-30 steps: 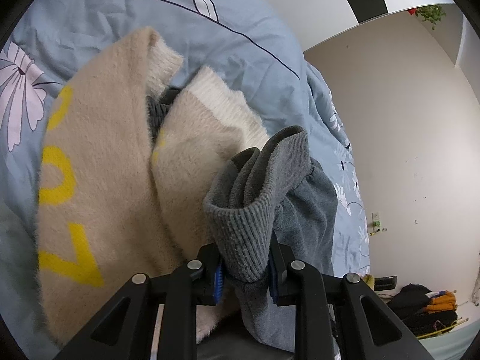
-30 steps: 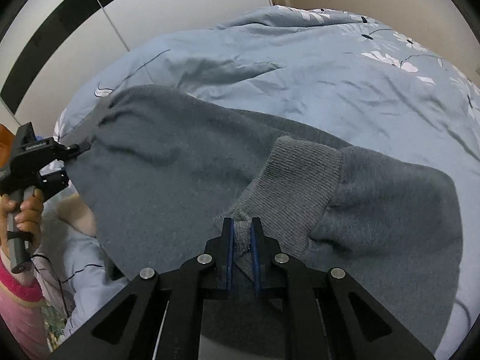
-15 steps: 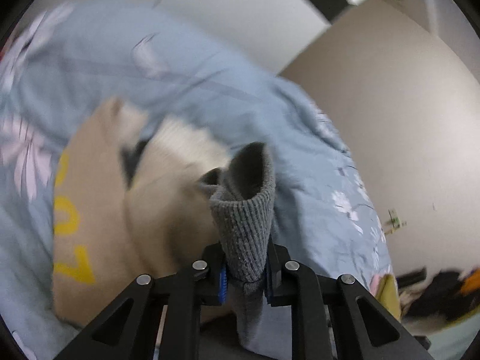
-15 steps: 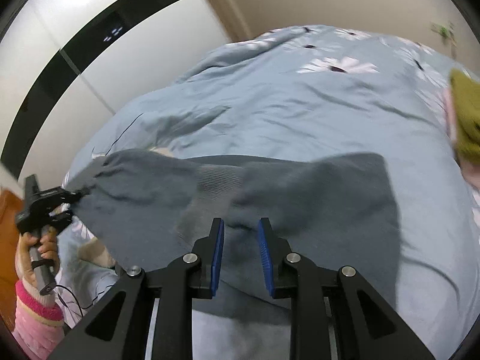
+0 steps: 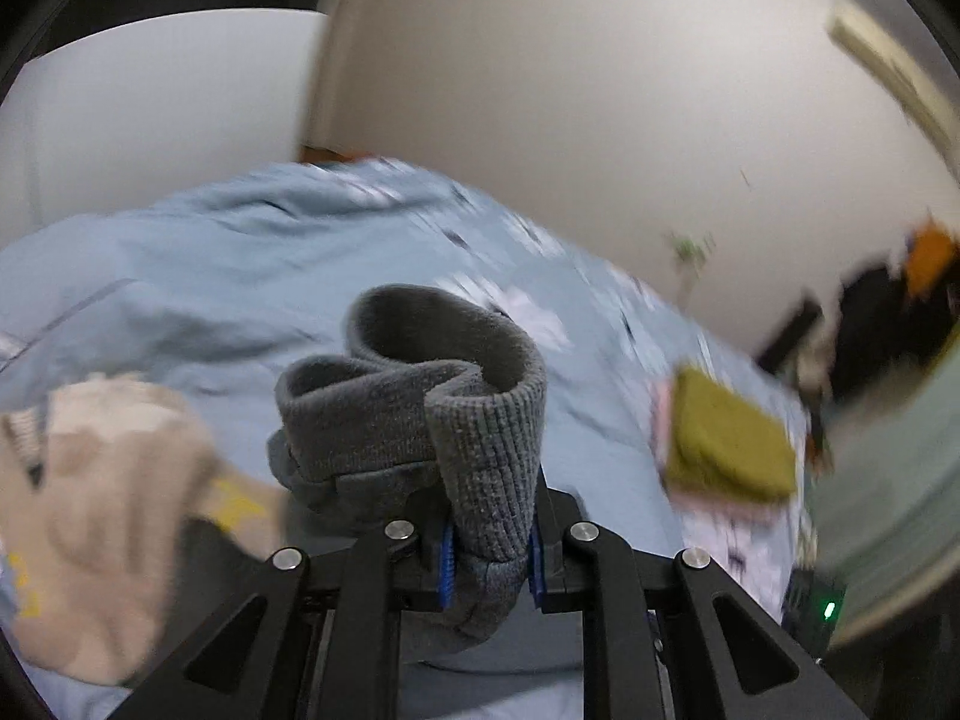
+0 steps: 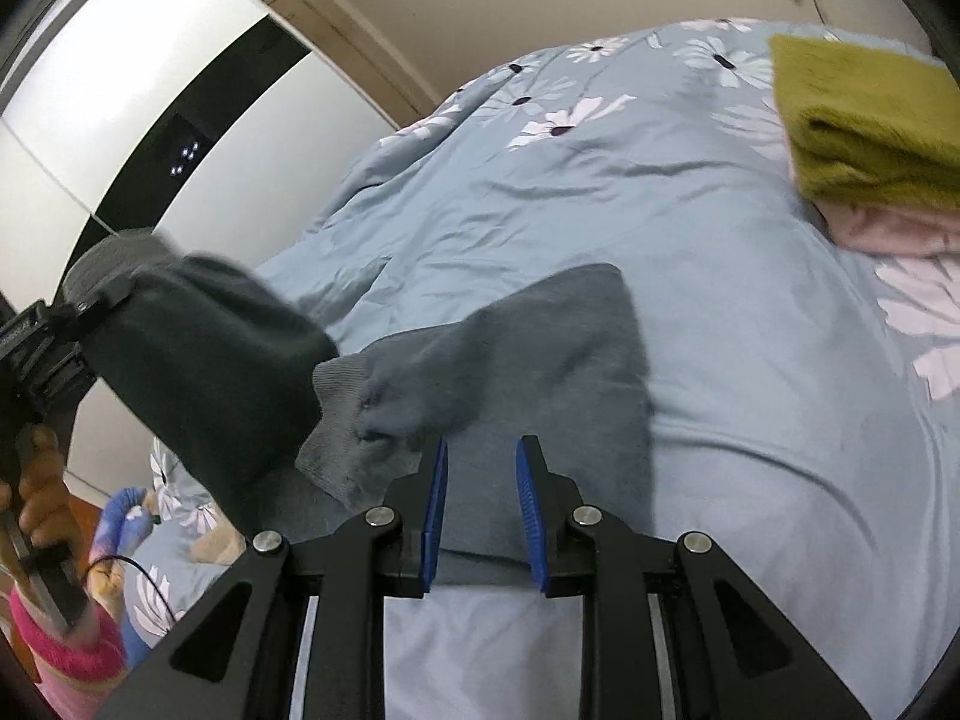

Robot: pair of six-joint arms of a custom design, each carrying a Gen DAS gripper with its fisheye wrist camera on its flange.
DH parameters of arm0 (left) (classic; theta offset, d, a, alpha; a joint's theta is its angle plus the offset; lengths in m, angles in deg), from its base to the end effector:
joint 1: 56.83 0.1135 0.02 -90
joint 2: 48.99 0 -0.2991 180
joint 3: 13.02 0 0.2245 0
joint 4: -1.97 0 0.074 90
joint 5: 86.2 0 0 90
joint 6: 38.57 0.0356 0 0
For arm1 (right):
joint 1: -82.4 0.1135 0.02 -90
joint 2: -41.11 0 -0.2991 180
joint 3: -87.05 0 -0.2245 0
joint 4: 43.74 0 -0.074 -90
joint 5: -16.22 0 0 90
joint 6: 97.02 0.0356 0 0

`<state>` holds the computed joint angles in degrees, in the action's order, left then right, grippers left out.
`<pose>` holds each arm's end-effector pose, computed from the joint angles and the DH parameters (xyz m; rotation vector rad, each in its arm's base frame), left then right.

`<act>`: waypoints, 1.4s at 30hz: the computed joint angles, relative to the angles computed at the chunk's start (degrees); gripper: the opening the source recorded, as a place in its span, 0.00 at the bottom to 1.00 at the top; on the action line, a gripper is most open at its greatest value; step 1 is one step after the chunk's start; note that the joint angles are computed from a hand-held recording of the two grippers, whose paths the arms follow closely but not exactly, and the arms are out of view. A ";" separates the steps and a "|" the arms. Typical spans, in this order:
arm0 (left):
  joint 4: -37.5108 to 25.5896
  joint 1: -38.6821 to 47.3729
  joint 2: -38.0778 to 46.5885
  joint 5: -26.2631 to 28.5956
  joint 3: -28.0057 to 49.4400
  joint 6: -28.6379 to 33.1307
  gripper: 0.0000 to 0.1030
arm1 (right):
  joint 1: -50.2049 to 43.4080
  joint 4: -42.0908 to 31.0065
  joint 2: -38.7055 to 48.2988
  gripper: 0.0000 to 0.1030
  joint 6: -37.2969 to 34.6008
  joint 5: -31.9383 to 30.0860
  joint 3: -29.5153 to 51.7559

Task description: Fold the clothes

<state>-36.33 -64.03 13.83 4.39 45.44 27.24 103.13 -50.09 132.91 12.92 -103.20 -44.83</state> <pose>0.1863 -0.0239 0.2882 -0.3394 2.3081 -0.2882 0.2362 0.1081 0.1769 -0.2564 2.5030 0.9331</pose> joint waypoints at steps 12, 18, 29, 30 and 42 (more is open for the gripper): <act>8.63 -22.78 23.07 -9.09 -2.73 -9.41 0.28 | -9.61 1.24 1.99 0.24 -1.72 -5.51 -3.75; 8.85 -23.03 18.33 -3.48 -4.97 -10.56 0.59 | -8.11 1.48 2.41 0.24 -1.50 -5.13 -3.85; 0.96 -1.36 -1.27 -5.34 -15.67 -3.47 0.65 | -5.76 -1.19 0.31 0.43 -4.29 -6.94 0.42; 1.66 1.26 -1.18 -3.63 -17.04 -2.39 0.65 | -4.45 -2.43 1.48 0.44 -5.14 -7.38 2.47; 9.72 16.81 2.61 8.00 -27.22 6.87 0.65 | 1.33 -15.81 21.62 0.50 -8.18 -10.10 25.05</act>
<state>-26.60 -47.22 16.44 12.39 18.22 34.11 104.46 -65.89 154.53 4.75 -113.30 -19.78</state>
